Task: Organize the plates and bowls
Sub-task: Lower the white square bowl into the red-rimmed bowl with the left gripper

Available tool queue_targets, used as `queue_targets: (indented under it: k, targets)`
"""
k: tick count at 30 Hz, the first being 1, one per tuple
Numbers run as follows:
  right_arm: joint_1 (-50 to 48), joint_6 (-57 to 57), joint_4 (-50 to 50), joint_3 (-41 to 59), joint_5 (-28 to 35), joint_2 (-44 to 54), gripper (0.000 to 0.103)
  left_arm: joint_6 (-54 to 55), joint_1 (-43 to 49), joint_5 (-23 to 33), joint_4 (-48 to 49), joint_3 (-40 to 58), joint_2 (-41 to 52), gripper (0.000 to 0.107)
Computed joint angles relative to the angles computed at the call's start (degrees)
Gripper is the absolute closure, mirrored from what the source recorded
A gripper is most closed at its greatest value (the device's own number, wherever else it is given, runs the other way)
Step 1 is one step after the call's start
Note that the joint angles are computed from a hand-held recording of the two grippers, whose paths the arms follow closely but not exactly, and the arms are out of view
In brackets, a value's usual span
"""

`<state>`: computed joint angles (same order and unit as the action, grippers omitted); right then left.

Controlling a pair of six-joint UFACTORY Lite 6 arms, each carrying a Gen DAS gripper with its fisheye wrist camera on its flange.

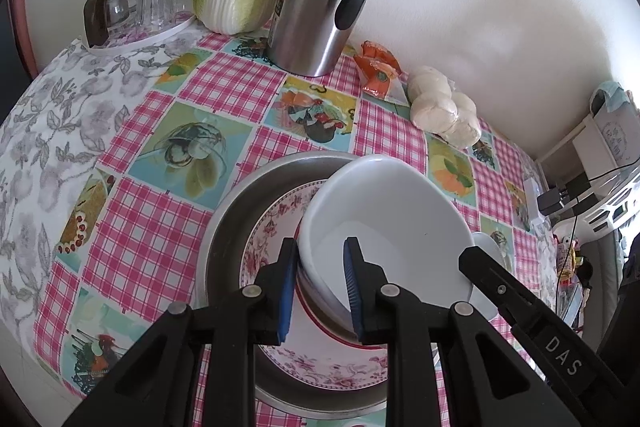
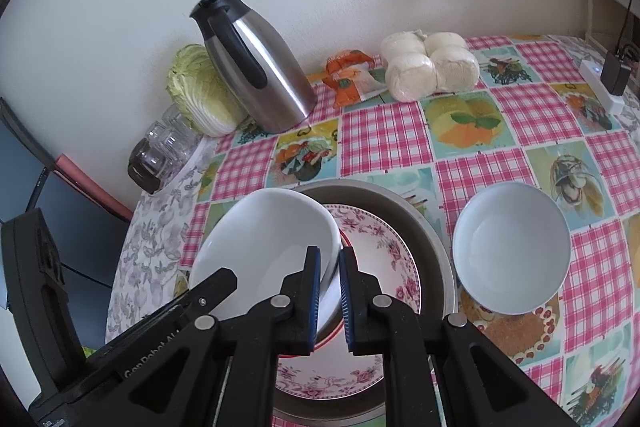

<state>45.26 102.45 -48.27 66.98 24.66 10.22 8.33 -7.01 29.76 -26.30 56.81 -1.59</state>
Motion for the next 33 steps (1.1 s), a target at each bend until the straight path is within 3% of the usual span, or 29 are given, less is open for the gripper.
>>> queue_targets:
  k: [33]
  targets:
    - [-1.3,-2.0,2.0,-1.0,-2.7,-0.3,0.091,-3.6,-1.1,-0.5,4.2,0.5,0.6,0.082]
